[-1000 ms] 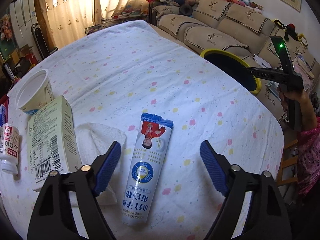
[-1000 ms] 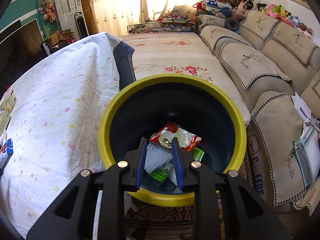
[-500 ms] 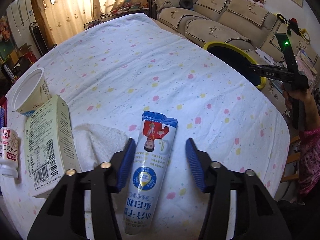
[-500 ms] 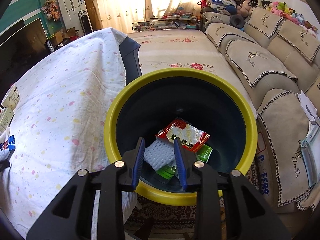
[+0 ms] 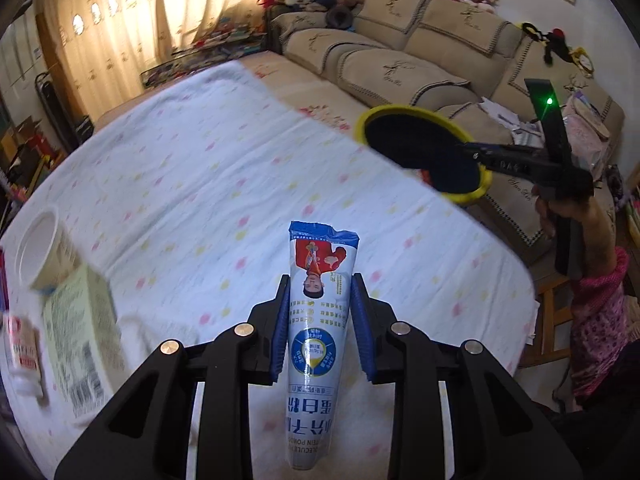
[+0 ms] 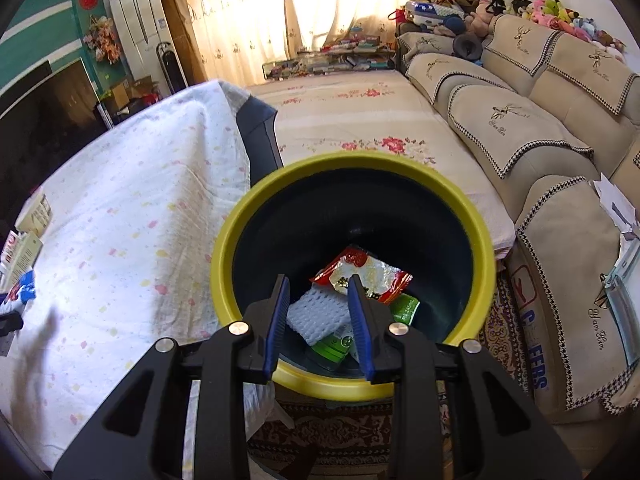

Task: Collect trash
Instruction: 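Grasp the toothpaste tube with the left gripper and drop it into the bin, then grasp the white bowl rim with the right gripper and lift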

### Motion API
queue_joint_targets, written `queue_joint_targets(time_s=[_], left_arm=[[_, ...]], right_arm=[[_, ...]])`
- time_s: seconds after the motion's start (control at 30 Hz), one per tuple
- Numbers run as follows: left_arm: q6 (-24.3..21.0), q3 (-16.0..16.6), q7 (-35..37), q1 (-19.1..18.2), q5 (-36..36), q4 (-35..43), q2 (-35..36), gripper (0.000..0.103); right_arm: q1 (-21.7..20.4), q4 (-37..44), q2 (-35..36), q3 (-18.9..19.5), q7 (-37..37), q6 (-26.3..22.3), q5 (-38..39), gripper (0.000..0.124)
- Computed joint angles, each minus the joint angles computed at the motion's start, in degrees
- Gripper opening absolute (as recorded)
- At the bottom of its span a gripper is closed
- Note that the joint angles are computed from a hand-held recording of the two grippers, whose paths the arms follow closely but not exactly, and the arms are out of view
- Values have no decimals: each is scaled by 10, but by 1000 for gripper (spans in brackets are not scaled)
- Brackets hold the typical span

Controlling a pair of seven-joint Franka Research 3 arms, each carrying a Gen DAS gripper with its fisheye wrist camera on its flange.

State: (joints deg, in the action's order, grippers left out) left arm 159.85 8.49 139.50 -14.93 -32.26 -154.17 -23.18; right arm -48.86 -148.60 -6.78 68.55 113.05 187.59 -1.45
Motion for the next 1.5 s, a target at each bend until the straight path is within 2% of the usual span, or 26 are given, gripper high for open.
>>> queue_joint_targets(time_s=[0.07, 0.2, 0.27, 0.33, 0.43, 0.53, 0.6, 0.8, 0.9, 1.03, 1.07, 1.13, 1.17, 1.23, 1.33, 1.37, 1.43, 1.5], left_arm=[[-3, -11, -1, -15, -2, 27, 18, 29], [-14, -43, 6, -34, -10, 93, 67, 29], [-23, -66, 8, -38, -15, 136, 104, 29], [-39, -90, 1, -34, -17, 180, 140, 30], [-64, -123, -21, -24, -10, 254, 205, 30], [-83, -154, -69, -13, 29, 331, 278, 30], [-79, -167, -106, -11, 68, 365, 316, 30], [-65, -191, -202, -9, 162, 438, 406, 35], [-47, -199, -237, 0, 190, 447, 424, 62], [-9, -233, -246, 44, 176, 407, 391, 67], [12, -248, -231, 65, 156, 380, 369, 69], [57, -273, -199, 97, 109, 327, 325, 81], [81, -287, -160, 114, 56, 296, 295, 84], [104, -289, -87, 120, -47, 256, 246, 90], [118, -249, 28, 102, -208, 189, 162, 96], [121, -233, 43, 93, -234, 170, 139, 97], [127, -195, 69, 78, -277, 126, 89, 98], [140, -165, 70, 71, -290, 86, 48, 98]], right_arm=[[87, -18, -16, -88, -4, 10, 14, 29], [207, -49, -40, -213, -20, 24, 47, 33], [251, -65, -49, -264, -25, 30, 60, 33], [282, -78, -56, -302, -32, 34, 73, 33], [310, -93, -63, -338, -43, 38, 93, 33], [340, -105, -66, -376, -55, 41, 110, 33], [355, -111, -66, -394, -64, 42, 122, 34], [367, -112, -63, -407, -97, 38, 163, 40], [380, -111, -62, -414, -114, 39, 182, 41], [420, -112, -59, -444, -134, 43, 200, 43], [427, -110, -58, -446, -140, 42, 205, 45], [438, -107, -55, -449, -151, 41, 217, 46], [444, -104, -53, -448, -156, 41, 222, 46], [439, -96, -48, -432, -170, 37, 238, 46], [441, -85, -42, -416, -186, 32, 253, 47], [444, -82, -41, -412, -190, 31, 255, 48], [423, -70, -37, -376, -194, 25, 258, 50], [414, -58, -32, -355, -192, 19, 249, 50]])
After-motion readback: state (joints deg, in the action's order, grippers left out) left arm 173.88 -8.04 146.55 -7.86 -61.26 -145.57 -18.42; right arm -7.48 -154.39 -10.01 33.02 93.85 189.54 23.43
